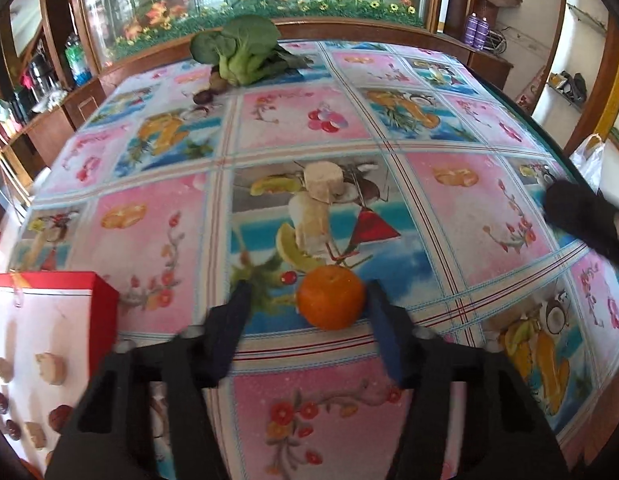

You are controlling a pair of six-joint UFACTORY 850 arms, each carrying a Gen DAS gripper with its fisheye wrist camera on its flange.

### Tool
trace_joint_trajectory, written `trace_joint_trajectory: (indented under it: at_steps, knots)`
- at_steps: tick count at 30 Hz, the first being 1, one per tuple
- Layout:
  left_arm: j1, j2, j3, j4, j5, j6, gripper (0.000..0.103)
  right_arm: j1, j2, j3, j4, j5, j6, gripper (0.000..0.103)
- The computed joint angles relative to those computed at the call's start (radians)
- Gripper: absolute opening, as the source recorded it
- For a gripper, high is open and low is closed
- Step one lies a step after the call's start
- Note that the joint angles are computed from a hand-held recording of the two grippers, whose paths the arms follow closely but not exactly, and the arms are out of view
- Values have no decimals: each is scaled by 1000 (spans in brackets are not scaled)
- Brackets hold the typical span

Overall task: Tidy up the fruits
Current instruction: 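Grasp an orange with the left gripper while the right grasps a bread cube, then carry the orange and bread cube to the white tray and open both grippers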

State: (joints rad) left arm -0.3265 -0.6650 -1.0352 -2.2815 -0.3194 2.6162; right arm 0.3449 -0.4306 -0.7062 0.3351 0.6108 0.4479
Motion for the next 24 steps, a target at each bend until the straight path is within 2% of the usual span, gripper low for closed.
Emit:
trace_joint_trajectory:
  at_steps: [2, 4, 7, 11, 13, 17, 18, 24]
  knots:
    - [13, -6, -5, 91, -24, -95, 44, -8, -42, -62, -23, -41, -7, 59]
    - [22, -5, -6, 166, -47, -160, 34, -3, -81, -118, -8, -72, -50, 59]
    - [40, 9, 5, 204, -63, -207, 34, 16, -133, -190, 60, -121, -154, 56]
    - [80, 47, 44, 175, -101, -189, 34, 31, -189, -265, 175, -174, -288, 49]
    - [103, 72, 72, 153, -131, -166, 34, 35, -208, -291, 219, -195, -341, 42]
    - [136, 109, 115, 77, -157, -86, 34, 45, -243, -337, 410, -226, -543, 29]
    - [144, 116, 125, 67, -165, -72, 34, 49, -245, -337, 431, -212, -566, 27]
    - [171, 142, 153, 10, -174, -11, 34, 58, -240, -325, 442, -192, -599, 27]
